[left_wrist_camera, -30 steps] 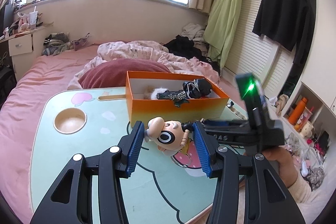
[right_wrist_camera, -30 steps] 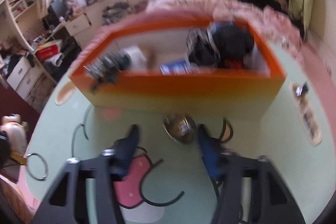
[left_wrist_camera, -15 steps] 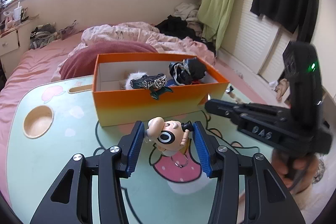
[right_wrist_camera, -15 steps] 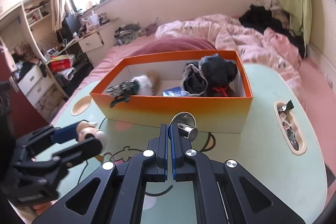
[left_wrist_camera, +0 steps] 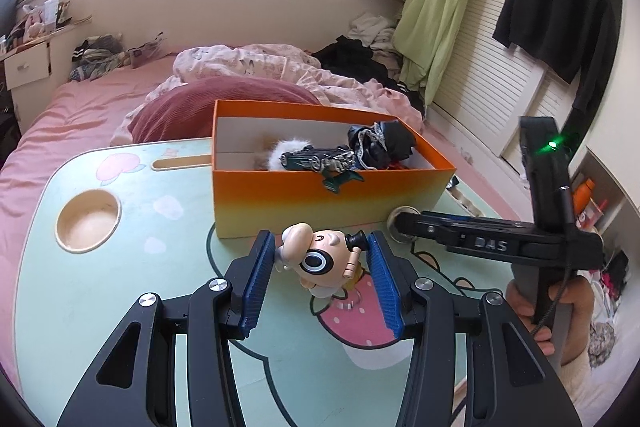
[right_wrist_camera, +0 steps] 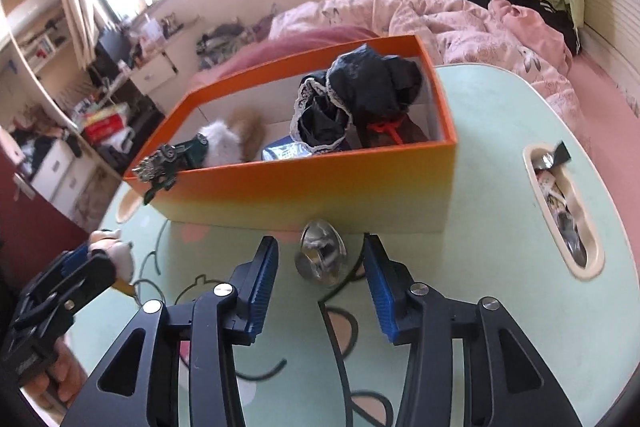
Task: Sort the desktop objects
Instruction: 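Carry the figurine and silver piece over the orange box and release both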
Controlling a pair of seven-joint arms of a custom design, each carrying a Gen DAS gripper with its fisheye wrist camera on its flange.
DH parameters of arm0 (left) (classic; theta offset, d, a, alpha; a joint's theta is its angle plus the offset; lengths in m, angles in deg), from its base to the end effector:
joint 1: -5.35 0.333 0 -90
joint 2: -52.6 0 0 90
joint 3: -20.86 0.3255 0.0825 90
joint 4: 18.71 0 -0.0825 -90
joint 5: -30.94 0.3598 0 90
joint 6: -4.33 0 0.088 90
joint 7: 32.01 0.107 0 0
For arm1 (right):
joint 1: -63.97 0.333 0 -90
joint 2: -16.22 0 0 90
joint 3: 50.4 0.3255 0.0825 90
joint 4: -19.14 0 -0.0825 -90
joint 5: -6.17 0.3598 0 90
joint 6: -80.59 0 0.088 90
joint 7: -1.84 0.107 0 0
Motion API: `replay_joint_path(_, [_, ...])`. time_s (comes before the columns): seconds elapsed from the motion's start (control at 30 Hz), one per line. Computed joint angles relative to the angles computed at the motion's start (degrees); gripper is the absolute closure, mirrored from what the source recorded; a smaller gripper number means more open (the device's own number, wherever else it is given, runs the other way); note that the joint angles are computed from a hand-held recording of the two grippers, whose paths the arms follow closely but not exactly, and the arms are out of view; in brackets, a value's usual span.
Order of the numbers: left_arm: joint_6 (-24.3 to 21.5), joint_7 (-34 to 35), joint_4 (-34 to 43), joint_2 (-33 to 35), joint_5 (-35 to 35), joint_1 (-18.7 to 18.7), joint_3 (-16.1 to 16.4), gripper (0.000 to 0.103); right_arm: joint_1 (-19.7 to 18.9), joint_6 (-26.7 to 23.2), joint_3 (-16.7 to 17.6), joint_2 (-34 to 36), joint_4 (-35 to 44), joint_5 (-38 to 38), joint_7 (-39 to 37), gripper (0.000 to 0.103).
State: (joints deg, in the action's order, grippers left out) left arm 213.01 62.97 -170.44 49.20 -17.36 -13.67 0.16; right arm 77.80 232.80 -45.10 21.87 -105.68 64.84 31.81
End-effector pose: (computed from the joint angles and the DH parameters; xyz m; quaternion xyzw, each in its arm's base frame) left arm 0.3854 -0.1969 0.4012 -0.6773 0.5730 -0.4095 0.2127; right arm 0.5315 0.1582 0.4010 -0.8146 0.4624 -0.0194 0.3496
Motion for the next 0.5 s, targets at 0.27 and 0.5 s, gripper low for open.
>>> replay_joint_path(0.27, [-2.2,2.8,3.2,1.8,-0.9,0.1,0.3,0.054,-0.7,-1.1,0.5,0.0,-0.5,0.4,-1.9,0.077])
replay_joint_path(0.5, [-7.3,32.7,18.0,6.9,-26.5,-6.1,5.7,0.054,-0.6,-1.6,-0.7,-3.6,-0.6,8.6,-8.4,0.077])
